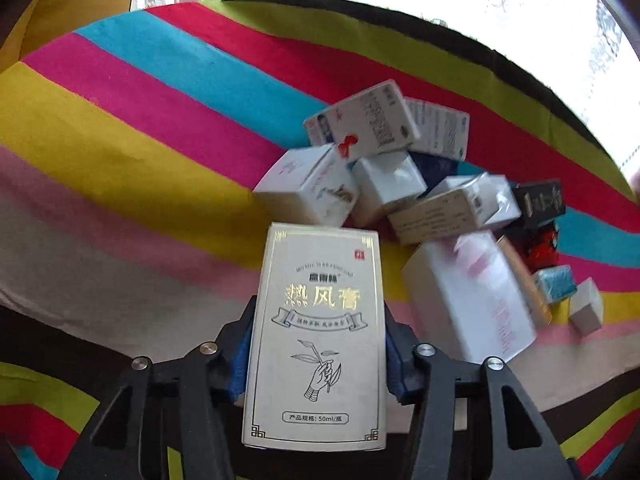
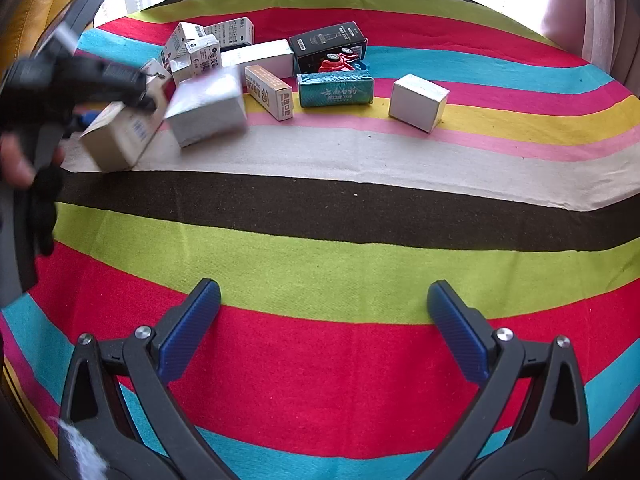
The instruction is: Organize rigid objects
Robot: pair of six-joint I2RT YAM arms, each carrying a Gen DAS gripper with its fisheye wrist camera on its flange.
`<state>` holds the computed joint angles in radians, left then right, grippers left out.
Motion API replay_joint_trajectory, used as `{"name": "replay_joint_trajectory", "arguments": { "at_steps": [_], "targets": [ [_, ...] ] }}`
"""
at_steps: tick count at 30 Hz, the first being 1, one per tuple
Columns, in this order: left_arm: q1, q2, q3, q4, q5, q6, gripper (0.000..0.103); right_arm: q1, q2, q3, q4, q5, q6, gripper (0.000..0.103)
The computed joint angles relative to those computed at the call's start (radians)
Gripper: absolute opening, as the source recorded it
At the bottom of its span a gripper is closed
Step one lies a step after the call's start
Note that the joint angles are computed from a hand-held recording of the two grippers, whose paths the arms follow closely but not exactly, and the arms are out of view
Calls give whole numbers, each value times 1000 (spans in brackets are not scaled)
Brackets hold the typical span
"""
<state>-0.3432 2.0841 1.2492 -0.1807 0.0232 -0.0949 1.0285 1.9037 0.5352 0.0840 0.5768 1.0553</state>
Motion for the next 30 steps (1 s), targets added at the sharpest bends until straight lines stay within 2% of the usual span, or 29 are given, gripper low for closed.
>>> {"name": "replay_joint_trajectory", "arguments": {
  "at_steps": [3,5,7,9,13,16,19,22,30],
  "targets": [
    [26,16,9,-19,44,129,53,0,0,0,0,0,-1,103],
    [44,9,7,-28,104,179,53,1,-1,-1,-2,1,0,103],
    [48,-15,-33,-17,96,229,52,-1,-2,2,-7,-1,-3,103],
    [63,-77,-146,61,95,279,52,-19,-12,12,-25,-30,-25,103],
    [163,-220,-376,166,183,342,52,-80,2,65,-19,-112,-159,103],
    [203,-315,-484,190,210,375,52,-142,66,169,-14,-157,-270,103],
    [214,-310,-545,269,212,388,52,-196,152,321,-33,-218,-391,103],
    [241,-322,-592,321,224,417,53,-236,246,468,-50,-229,-473,103],
    [263,-329,-617,361,246,420,55,-354,376,692,-97,-280,-590,103]
  ]
}}
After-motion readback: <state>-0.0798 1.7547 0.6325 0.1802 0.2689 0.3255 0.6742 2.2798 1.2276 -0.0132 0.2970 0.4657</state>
